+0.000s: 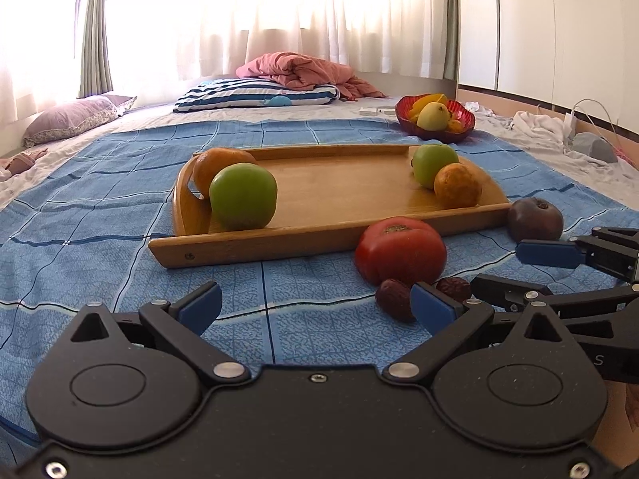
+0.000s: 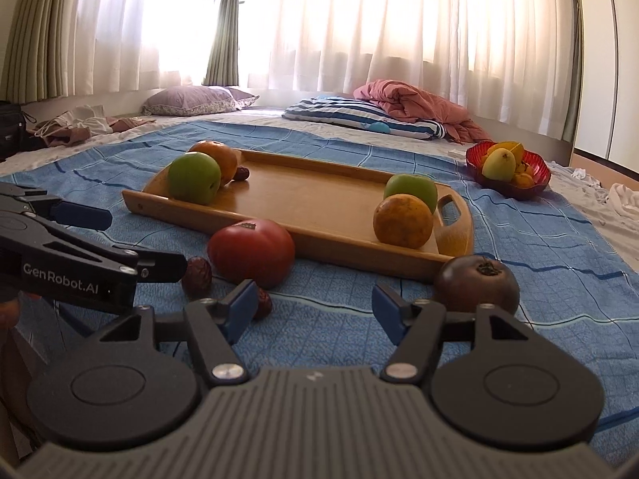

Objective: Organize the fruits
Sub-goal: 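Withdraw both open tools from the tray toward the remaining dates, then close the left tool on a red date while the right tool grasps another date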

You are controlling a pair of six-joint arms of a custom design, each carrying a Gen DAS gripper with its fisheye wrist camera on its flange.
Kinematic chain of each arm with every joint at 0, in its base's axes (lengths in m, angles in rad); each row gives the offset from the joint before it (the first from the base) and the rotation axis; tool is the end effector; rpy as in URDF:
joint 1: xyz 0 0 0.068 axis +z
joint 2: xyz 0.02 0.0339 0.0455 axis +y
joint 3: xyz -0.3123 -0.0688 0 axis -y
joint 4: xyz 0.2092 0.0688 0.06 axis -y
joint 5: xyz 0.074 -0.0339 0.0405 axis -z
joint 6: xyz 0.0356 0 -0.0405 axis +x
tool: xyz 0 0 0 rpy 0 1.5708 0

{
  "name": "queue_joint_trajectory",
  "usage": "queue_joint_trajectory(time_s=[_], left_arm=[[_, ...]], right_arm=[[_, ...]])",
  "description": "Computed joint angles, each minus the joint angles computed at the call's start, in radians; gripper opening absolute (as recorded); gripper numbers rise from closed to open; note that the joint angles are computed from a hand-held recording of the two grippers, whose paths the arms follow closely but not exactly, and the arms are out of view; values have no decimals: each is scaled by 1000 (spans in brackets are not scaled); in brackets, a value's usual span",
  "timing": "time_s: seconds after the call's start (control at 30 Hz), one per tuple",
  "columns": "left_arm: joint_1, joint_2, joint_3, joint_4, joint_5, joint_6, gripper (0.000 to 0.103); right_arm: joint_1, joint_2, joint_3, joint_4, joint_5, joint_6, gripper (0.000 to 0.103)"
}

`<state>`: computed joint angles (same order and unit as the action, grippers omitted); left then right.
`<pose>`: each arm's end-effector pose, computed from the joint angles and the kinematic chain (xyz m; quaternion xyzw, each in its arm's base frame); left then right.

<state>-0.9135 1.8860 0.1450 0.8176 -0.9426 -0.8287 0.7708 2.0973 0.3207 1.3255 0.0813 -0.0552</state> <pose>0.1436 -0.1390 0.1184 -0.1085 0.8501 0.0604 0.5118 0.2111 0.2010 0.1187 -0.3200 0.7841 0.1536 0.5091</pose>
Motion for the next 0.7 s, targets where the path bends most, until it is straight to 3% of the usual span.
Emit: queue_joint_trajectory(time_s=[0.1, 0.17, 0.23, 0.53, 0.7], left_arm=[[5, 1, -16, 60, 47, 42, 95], [27, -17, -7, 45, 105, 55, 78], [50, -28, -7, 51, 161, 60, 69], [44, -32, 20, 35, 200, 93, 39], [102, -41, -6, 112, 278, 113, 38]], right_arm=[[3, 5, -21, 22, -12, -3, 47], [-3, 6, -29, 29, -39, 1, 42], [-5, -3, -27, 8, -56, 10, 34], [-4, 3, -6, -14, -115, 21, 30], [-15, 5, 9, -31, -132, 33, 30]])
